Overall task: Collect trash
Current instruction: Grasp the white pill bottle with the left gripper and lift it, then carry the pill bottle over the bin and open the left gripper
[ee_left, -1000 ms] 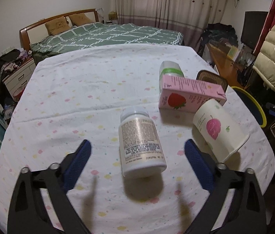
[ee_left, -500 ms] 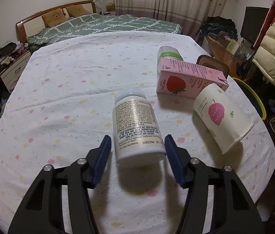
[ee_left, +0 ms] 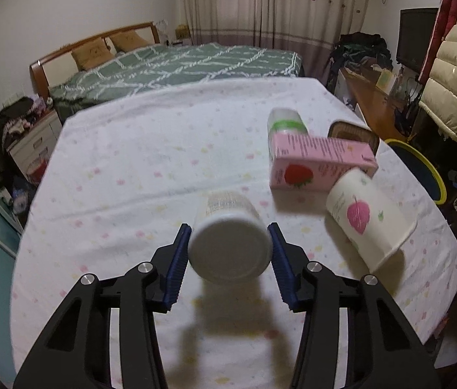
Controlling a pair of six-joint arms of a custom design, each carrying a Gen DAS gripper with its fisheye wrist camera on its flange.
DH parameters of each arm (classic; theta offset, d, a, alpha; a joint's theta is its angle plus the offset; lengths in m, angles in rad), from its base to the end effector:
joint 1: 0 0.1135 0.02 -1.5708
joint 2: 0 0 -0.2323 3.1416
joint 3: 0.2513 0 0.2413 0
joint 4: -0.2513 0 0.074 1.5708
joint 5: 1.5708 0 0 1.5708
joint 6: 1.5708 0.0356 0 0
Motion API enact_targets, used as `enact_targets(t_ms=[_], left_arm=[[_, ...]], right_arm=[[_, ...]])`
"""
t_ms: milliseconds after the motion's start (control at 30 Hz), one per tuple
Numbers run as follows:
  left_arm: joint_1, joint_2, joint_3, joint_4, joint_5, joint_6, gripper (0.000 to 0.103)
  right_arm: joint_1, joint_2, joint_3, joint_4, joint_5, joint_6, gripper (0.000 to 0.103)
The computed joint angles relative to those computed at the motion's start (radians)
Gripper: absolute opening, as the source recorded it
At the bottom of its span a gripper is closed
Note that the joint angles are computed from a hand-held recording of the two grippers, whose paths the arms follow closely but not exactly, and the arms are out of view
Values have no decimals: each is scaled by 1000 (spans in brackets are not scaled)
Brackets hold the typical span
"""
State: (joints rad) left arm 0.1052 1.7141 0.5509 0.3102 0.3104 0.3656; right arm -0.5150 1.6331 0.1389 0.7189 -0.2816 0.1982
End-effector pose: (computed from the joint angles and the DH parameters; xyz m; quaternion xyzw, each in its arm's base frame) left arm 0.2715 0.0177 0.0714 0.1739 0.9101 -0.0598 0.3712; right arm 0.1697 -0.0847 0.0412 0.2677 0.8744 0.0673 0.3991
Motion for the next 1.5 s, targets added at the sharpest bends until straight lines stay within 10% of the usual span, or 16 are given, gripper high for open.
enact_targets(t_ms=[833, 1033, 1500], left_arm=[[-44, 182, 200, -202, -121, 25, 59], [-36, 225, 232, -229, -112, 53, 46], [-222, -177, 172, -358, -15, 13, 46]], right_arm=[[37, -21, 23, -84, -7, -19, 47], [26, -32, 24, -113, -17, -32, 47], [-134, -106, -24, -124, -138, -93, 47]])
